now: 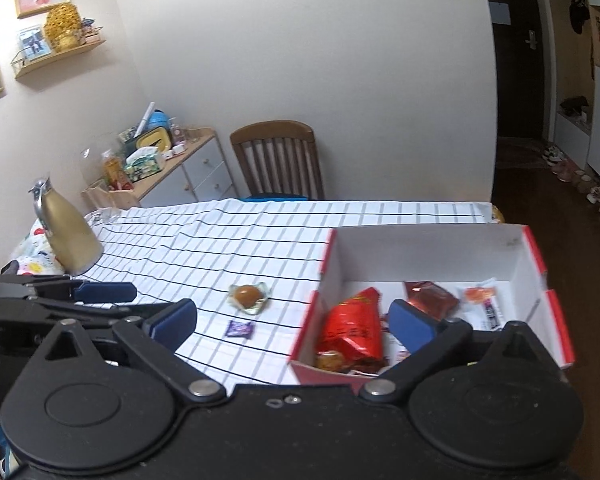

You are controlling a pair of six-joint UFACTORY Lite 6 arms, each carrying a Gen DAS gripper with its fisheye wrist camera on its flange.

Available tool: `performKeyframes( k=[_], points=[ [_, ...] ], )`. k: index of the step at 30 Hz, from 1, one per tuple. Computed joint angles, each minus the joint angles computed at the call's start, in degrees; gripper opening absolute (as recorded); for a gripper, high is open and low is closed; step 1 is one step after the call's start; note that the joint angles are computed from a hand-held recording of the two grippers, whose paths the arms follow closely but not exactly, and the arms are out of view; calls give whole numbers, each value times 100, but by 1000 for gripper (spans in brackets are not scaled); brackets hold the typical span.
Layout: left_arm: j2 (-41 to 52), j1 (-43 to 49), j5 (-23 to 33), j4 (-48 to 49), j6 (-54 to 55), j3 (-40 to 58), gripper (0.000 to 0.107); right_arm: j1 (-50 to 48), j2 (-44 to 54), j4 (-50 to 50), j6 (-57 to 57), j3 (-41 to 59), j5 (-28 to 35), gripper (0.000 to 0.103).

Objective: Organize snacks
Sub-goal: 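Withdraw both grippers from the box toward the orange and purple candies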

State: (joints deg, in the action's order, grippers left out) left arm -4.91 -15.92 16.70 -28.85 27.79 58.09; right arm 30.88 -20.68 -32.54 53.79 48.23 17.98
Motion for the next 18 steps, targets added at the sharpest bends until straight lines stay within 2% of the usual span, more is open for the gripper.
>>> performKeyframes(
  k=[5, 9, 18],
  points=[
    [28, 619, 149, -1585, 2040, -159, 83, 684, 487, -1562, 1935, 242, 179, 103],
    [188, 1048, 362, -2665, 3572, -256, 83, 1087, 945, -2190, 2862, 540, 395, 103],
    [909, 1667, 597, -4332, 5865, -338, 83, 1422, 2254, -2517, 3640, 1543, 927, 103]
  ],
)
